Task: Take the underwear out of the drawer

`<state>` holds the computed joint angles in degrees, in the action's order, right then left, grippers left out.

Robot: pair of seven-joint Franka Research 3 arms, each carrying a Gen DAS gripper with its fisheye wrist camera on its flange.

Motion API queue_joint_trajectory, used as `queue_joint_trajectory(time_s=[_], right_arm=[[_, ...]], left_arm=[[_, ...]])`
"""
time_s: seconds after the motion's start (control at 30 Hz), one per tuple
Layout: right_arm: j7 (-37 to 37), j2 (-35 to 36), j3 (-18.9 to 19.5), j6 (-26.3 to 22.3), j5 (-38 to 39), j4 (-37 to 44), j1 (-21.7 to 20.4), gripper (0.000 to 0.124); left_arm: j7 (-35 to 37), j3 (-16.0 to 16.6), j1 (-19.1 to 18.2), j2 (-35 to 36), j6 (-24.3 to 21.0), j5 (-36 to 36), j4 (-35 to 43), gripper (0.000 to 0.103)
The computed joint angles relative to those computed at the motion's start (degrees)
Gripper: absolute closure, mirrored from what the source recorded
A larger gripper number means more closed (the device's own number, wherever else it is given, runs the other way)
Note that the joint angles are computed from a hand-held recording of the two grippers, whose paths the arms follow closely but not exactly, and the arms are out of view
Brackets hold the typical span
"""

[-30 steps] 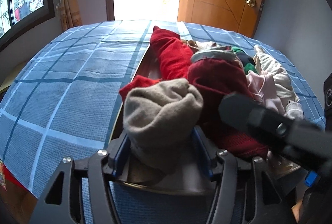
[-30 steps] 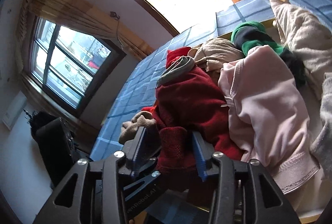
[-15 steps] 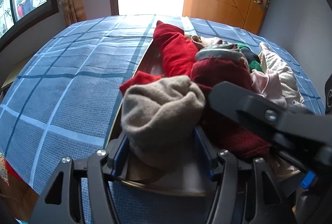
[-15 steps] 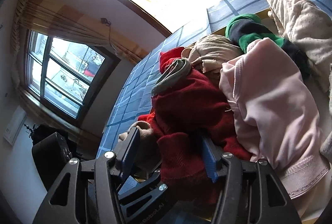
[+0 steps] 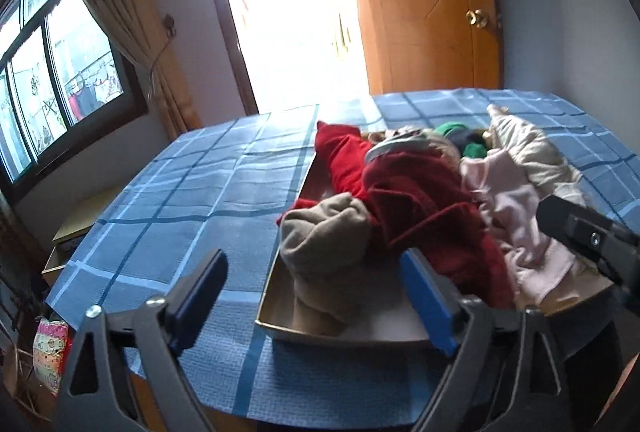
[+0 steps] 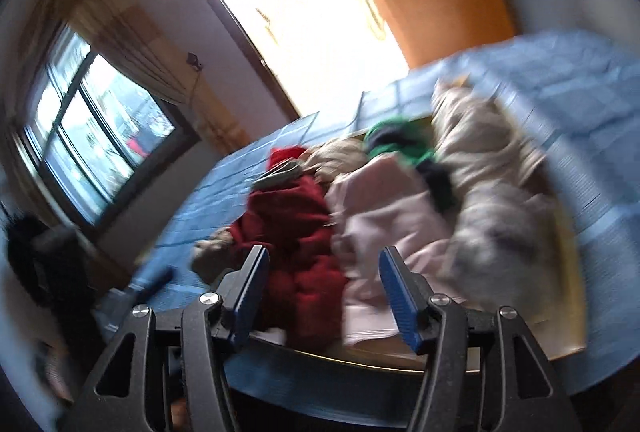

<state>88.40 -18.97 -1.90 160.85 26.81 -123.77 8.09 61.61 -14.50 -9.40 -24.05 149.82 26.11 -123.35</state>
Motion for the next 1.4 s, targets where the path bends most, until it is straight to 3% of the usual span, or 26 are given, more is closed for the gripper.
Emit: queue_joint_trajectory(time_s=[0.07,0.13,0.2,0.27,0.5,0.63,0.97,1.4], right_arm=[[3.18,-1.8,3.48,3.5,-6.79,-2.55,-4.18,0.062],[8.4,-3.11,7.78,6.35,-14.27,-4.59,-9.62,0.046],[13.93,-4.19,11.69,8.38,-20.97,-6.08,-15.17,0.045],[16.75,-4.55,12.54,8.63,-24.15,-6.43,-17.01,0.044],[19.47,-6.59,10.23,8.37,-26.48,-9.54,-16.25,0.044],[17.36,-6.61,7.53,7.32,-24.8,-10.07,-13.29,0.044],[13.3,-10.14,5.89,10.26,-20.63,-14.46,-10.61,0.044],[9.64,-19.07,7.38,9.71,-17.05,-19.77,-9.82,0.044]], left_arm=[[0.17,0.74,-0.8,-0.66,0.24,-1.66,-0.5,0.01],[0.99,1.67,-1.77,-1.29,0.63,-3.74,-1.12,0.005],[1.36,1.51,-1.84,-1.76,0.64,-4.15,-1.66,0.002],[1.17,0.85,-1.59,-1.92,0.14,-3.89,-1.78,0.002],[0.79,0.74,-2.12,-1.58,-2.88,-5.36,-0.84,0.001],[-0.45,0.62,-1.78,-2.49,-1.92,-5.01,-2.11,0.001],[-2.26,0.02,-1.33,-8.13,0.01,-2.66,-7.03,0.001],[0.77,1.87,-5.81,-18.74,-0.97,-7.21,-14.57,0.001]])
